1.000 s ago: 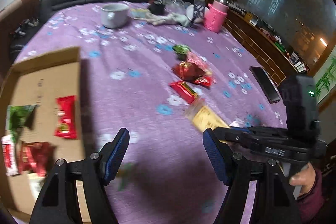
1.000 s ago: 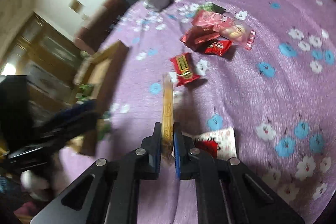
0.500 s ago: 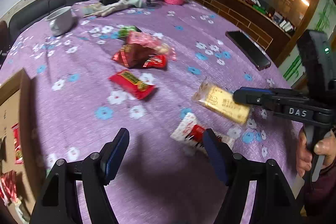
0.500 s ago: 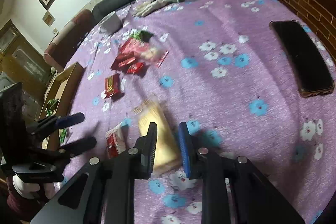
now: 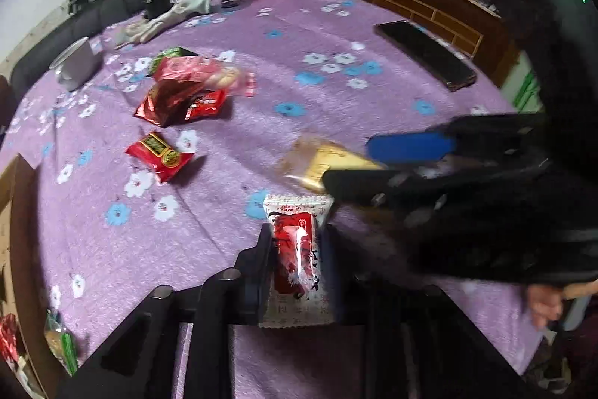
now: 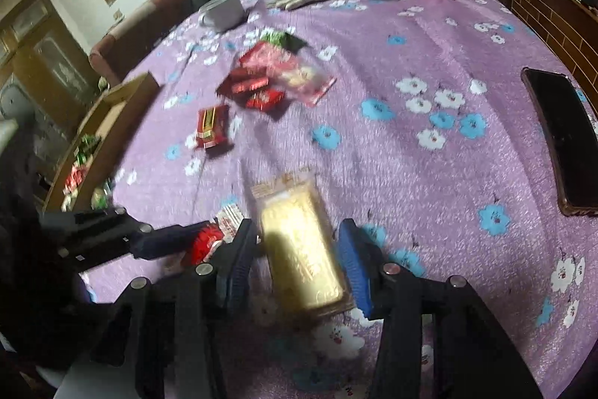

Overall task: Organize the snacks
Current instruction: 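Carry the yellow cake bar and white-red packet into the box and open both tools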

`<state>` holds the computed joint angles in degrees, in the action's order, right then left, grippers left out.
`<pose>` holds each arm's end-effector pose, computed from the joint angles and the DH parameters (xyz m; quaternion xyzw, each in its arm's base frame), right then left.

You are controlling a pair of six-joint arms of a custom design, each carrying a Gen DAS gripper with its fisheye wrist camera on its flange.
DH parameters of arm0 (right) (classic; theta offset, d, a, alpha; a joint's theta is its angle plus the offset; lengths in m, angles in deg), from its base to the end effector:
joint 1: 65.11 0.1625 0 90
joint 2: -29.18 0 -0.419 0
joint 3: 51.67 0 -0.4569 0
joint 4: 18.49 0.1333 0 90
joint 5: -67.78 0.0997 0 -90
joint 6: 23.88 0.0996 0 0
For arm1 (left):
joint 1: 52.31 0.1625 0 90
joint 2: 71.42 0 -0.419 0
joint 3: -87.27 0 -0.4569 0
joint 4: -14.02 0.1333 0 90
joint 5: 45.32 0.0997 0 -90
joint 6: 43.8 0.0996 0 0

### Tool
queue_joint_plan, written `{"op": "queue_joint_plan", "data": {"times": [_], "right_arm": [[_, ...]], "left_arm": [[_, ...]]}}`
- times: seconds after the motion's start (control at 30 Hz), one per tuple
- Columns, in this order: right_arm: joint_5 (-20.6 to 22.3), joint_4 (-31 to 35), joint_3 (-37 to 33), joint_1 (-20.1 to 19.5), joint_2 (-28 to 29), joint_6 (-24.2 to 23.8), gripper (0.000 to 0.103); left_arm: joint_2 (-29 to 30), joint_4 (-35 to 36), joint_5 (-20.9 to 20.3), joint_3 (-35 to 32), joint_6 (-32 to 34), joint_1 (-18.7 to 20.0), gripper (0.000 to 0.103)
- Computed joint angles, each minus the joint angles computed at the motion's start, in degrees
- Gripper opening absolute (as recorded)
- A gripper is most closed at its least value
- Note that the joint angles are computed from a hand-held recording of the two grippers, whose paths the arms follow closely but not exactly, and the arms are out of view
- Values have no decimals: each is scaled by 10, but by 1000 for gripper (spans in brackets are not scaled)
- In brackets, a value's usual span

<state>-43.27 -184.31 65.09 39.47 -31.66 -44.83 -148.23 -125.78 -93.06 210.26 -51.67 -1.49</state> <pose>0.2418 -0.5422 0.0965 0.2654 -0.9318 0.1596 0.1891 -0.1708 -0.5266 0.1735 0.2406 0.9008 -0.1708 0.3186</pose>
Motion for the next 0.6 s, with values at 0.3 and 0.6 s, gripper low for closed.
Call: {"op": "queue_joint_plan", "data": {"times": [0.3,0.6], "right_arm": [[-21,-36,12,26,-2,-8,4],[-54,-54,-14,55,33,-21,60]], "left_arm": [[-110,-8,-2,43,-35,-2,23],[-295,47,86,77,-95,-3,23]]}}
